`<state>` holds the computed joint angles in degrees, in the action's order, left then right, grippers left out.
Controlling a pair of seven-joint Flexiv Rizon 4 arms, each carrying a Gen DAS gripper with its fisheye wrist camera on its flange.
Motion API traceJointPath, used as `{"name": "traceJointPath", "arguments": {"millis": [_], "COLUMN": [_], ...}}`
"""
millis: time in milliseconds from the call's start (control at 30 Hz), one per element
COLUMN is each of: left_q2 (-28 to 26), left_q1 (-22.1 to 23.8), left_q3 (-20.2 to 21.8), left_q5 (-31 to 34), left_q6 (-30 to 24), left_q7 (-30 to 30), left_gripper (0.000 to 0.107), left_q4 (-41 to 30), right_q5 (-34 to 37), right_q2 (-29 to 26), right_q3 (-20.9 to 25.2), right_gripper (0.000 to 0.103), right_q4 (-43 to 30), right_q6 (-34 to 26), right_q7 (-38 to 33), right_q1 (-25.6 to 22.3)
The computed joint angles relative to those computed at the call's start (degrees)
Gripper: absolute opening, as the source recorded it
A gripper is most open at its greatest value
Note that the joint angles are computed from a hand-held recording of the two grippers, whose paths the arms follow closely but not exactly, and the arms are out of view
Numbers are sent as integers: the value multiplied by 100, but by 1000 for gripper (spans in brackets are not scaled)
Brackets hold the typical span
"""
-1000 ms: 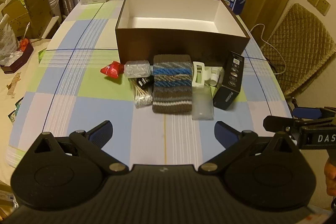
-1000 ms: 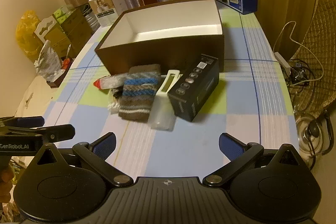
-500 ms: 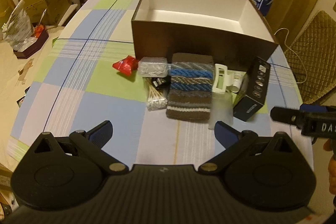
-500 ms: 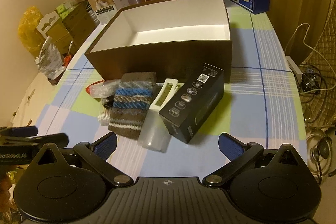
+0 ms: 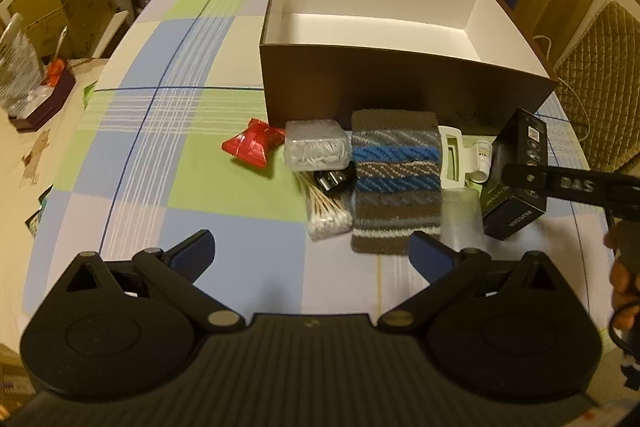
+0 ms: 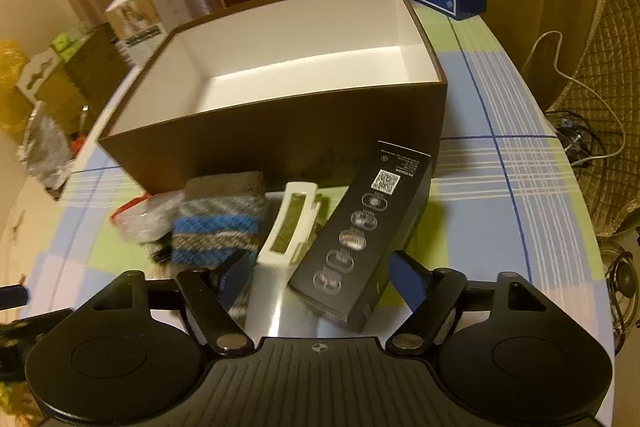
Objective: Organize objects
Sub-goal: 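Grasp the black FLYCO shaver box with the right gripper and lift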
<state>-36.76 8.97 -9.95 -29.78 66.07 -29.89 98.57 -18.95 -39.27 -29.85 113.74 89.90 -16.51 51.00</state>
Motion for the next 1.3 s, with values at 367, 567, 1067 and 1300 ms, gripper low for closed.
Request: {"name": "traceJointPath", "arguments": {"millis": [367, 567, 1067, 1300], "left_q2": [-528, -738, -1055, -1148], "left_q1": [-68, -114, -187, -161], "left_q3": [28, 46, 192, 95], "left_q5": [213, 283, 537, 520], "left_q6": [-564, -730, -1026, -931], "left_q7": [149, 113, -191, -156], "left_gripper": [99, 99, 99, 99], "left_q4": [-751, -1085, -1595, -1700], "right_q5": [-303, -928, -950, -1384], "right_q2": [-9, 312, 45, -301], "right_q3": [-52, 44, 356, 939], "right_gripper": [50, 53, 87, 87], "right_q4": [69, 82, 104, -418], "right_q6": [-422, -1415, -805, -1128], "right_q7": [485, 504, 1133, 990], "right_q1": [-83, -184, -622, -1225]}}
